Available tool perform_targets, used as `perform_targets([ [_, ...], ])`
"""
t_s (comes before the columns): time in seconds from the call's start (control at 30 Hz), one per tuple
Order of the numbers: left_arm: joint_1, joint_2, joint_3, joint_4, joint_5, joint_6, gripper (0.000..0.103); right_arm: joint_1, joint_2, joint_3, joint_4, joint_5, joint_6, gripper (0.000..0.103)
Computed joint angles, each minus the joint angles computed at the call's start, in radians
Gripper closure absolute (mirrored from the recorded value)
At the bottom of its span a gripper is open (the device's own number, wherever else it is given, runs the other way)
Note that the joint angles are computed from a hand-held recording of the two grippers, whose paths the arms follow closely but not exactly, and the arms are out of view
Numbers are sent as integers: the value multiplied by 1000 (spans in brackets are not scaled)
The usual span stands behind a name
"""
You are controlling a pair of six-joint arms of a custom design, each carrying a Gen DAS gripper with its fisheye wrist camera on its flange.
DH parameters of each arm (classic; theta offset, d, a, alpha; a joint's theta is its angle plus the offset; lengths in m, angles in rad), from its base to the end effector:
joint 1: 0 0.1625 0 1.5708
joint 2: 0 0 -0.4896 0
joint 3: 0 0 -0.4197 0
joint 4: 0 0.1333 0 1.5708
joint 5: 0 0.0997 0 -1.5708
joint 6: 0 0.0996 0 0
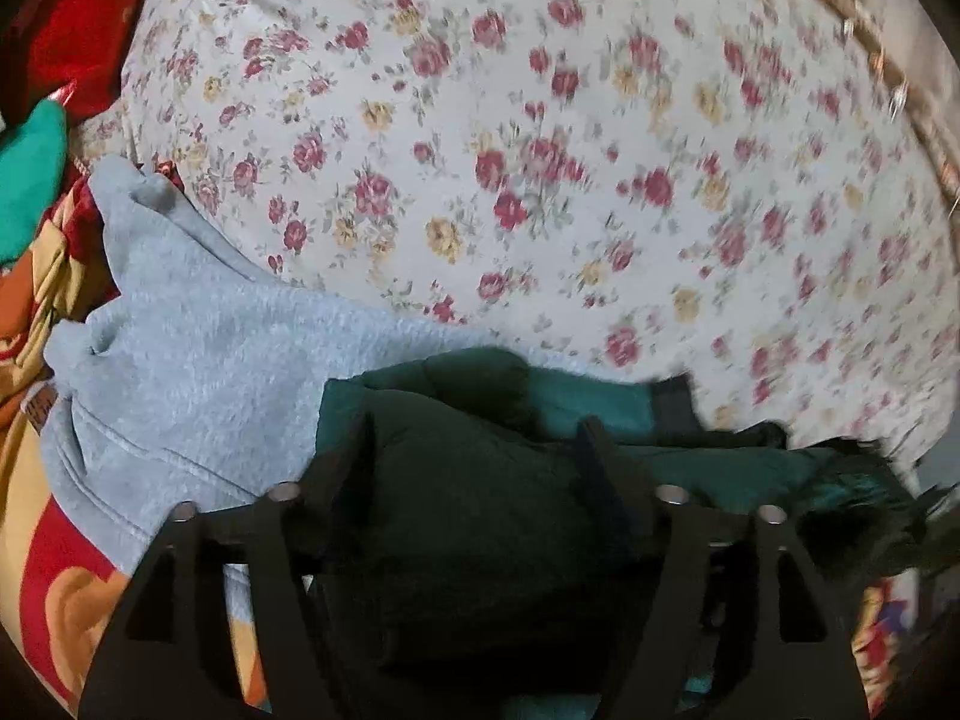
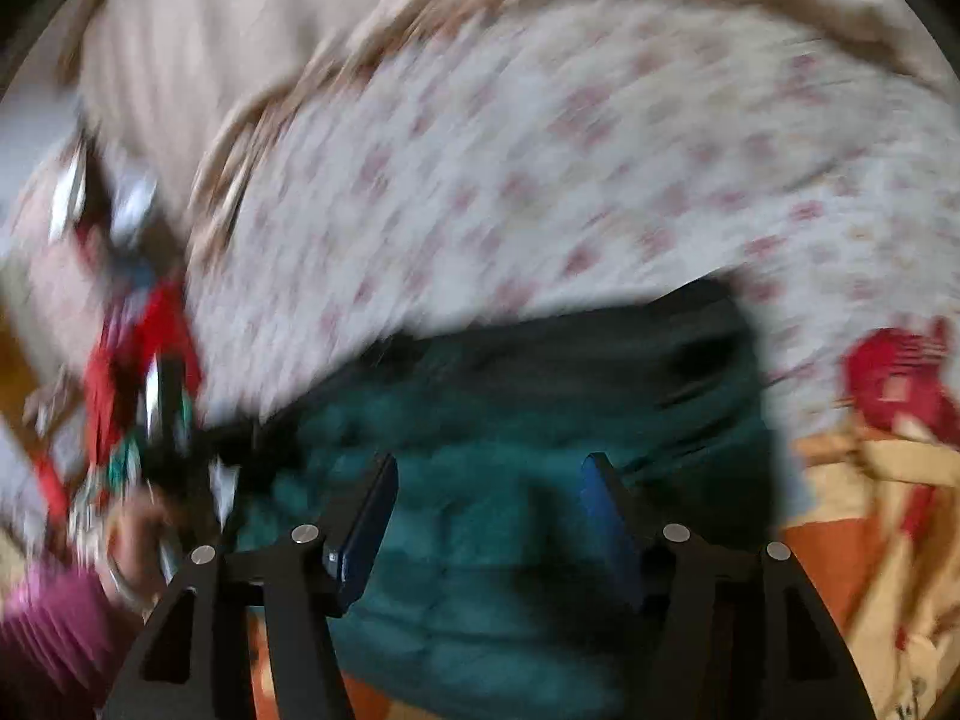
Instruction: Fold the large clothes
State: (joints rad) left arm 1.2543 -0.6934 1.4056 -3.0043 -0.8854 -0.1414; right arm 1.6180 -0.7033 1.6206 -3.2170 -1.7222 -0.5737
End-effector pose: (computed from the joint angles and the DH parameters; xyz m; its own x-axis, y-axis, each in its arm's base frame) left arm -0.0686 -0.8404 0.2091 -0.8901 -0.2553 -0.3775 0.1094 0.6845 -0.7208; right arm 0.1544 -0.7621 0.1389 -0.8142 -0.3593 0.4560 -0.5681 0.6549 -0.4984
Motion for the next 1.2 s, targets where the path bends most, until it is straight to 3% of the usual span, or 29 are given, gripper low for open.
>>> perform_targets([
  [0.13,-14,-40,46,-48,-7,22,23,44,163,-227,130,-104,-37,42],
  [0.23,-26,-59,73,-60,4,45,23,46,269,-408,226,-162,36,42],
  [0.37,-41,-50,80,-70,37,89,23,31,345,-547,365,-190,122,41],
  [0.5,-45,-23,64,-77,59,105,23,31,316,-534,412,-172,142,41],
  [0.6,-47,12,33,-83,92,133,23,26,244,-448,340,-138,117,41],
  [0.77,-35,86,-54,-40,176,150,23,18,222,-422,151,-294,-10,41],
  [0.87,-19,114,-85,-18,191,138,23,-7,244,-466,147,-334,-24,41],
  [1.07,-2,151,-111,-64,202,172,15,-34,295,-537,178,-324,-47,32],
  [1.2,2,158,-115,-80,204,180,14,-48,286,-525,182,-273,-51,26],
])
